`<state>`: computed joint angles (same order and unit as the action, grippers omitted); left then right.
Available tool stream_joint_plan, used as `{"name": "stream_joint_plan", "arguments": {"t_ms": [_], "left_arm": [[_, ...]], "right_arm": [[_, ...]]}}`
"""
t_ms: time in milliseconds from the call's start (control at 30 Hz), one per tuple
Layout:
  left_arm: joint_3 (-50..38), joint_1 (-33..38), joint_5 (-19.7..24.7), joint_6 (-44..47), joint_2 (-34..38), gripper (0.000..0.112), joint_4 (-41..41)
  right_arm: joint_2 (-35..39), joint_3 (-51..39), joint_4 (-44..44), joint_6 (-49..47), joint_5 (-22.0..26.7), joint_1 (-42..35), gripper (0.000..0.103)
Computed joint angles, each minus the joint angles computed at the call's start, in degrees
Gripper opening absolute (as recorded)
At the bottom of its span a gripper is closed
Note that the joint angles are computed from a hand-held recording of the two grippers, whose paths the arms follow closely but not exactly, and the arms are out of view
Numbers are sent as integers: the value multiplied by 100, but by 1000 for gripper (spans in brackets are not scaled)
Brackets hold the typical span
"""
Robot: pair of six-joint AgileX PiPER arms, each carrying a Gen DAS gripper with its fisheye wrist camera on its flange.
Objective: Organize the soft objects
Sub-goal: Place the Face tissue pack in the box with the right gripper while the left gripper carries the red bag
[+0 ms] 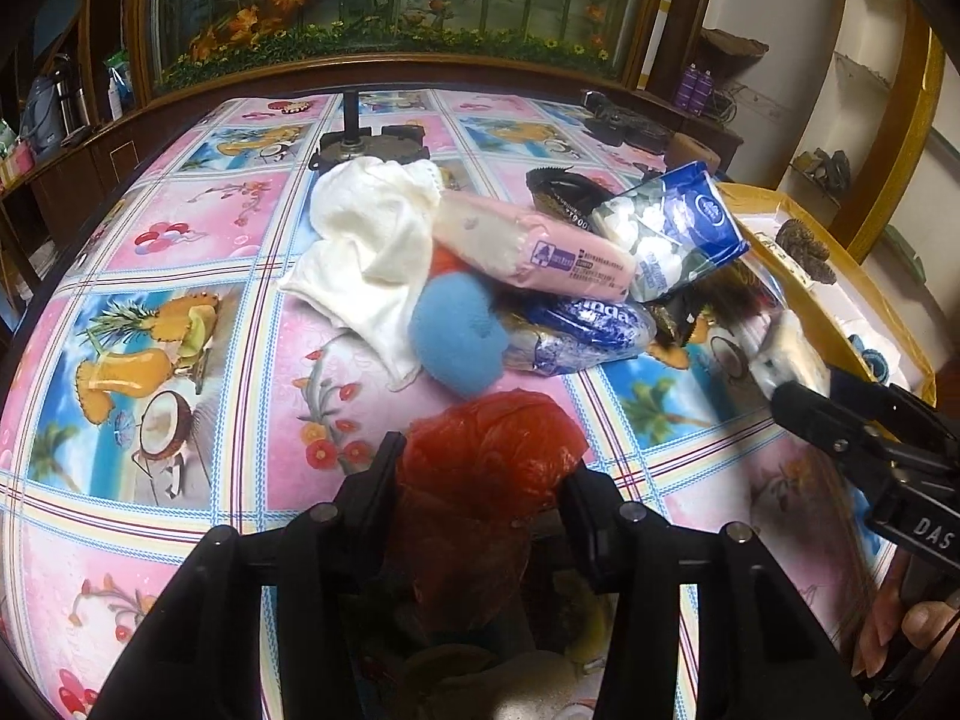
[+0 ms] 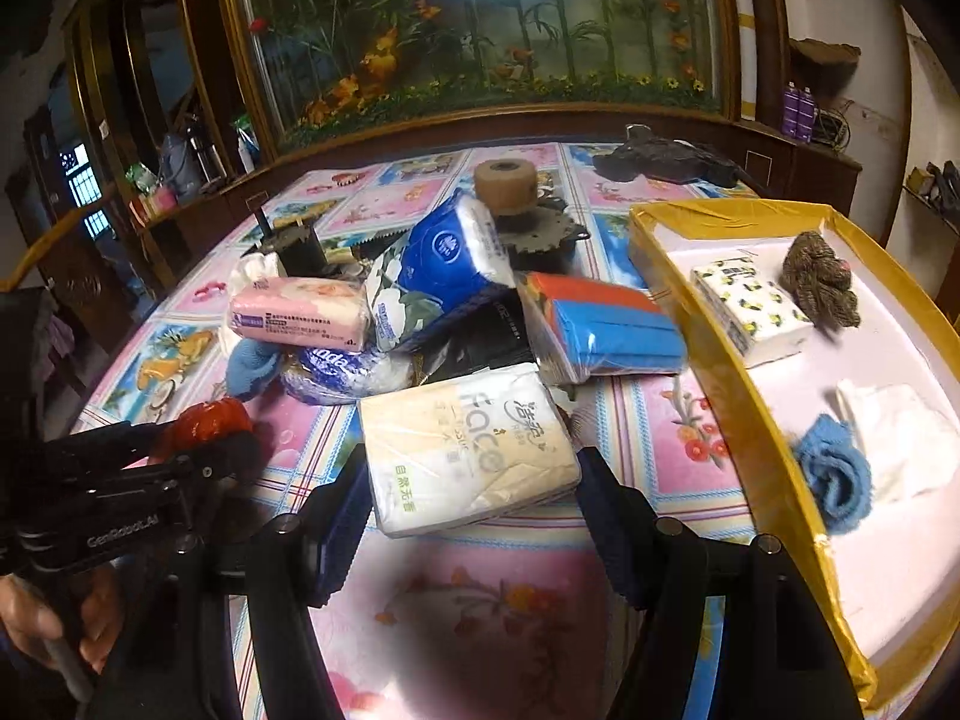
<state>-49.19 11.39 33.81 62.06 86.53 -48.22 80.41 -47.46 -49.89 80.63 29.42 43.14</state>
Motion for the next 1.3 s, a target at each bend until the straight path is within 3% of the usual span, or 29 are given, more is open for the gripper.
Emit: {"name": "stream_joint_plan", "arguments": {"t_ms": [200,367,500,633,800,900,1000,1100,1233,1300], "left_arm": [[224,-48,3,414,-341,47,-320],[206,-494,249,-41,-793,47,-21],[-123,-1358,436,-871,-934,47,427],[-665,-2436,495,-1831,-729,47,868],[-1637,-3914,228,-3398,63,47,1797],[-2365,-4386,372,-4019,715,47,2170],[-3106,-4762,531,-4796,1369,47,2779],[-3609,-4962,639,-5288,1841,47,3199],[-4001,-5069,649,-5858,2240,48,3740],[-4061,-5081,653,-5955,2330,55,3853]], "right_arm": [[-922,436,-85,196,211,162,71],[-1894,759,-55,109,644,-8,71],[-2548,919,446,-689,835,-825,71],[-2963,984,1882,-2591,505,-2459,71],[-2800,736,4117,-5455,304,-4459,71],[-2445,440,5353,-7174,398,-5417,71],[-1958,199,6192,-8308,530,-6034,71],[-1443,-39,6767,-9009,691,-6381,71],[-920,-384,6735,-9107,781,-6484,72],[-766,-513,6785,-9276,835,-6563,72]]}}
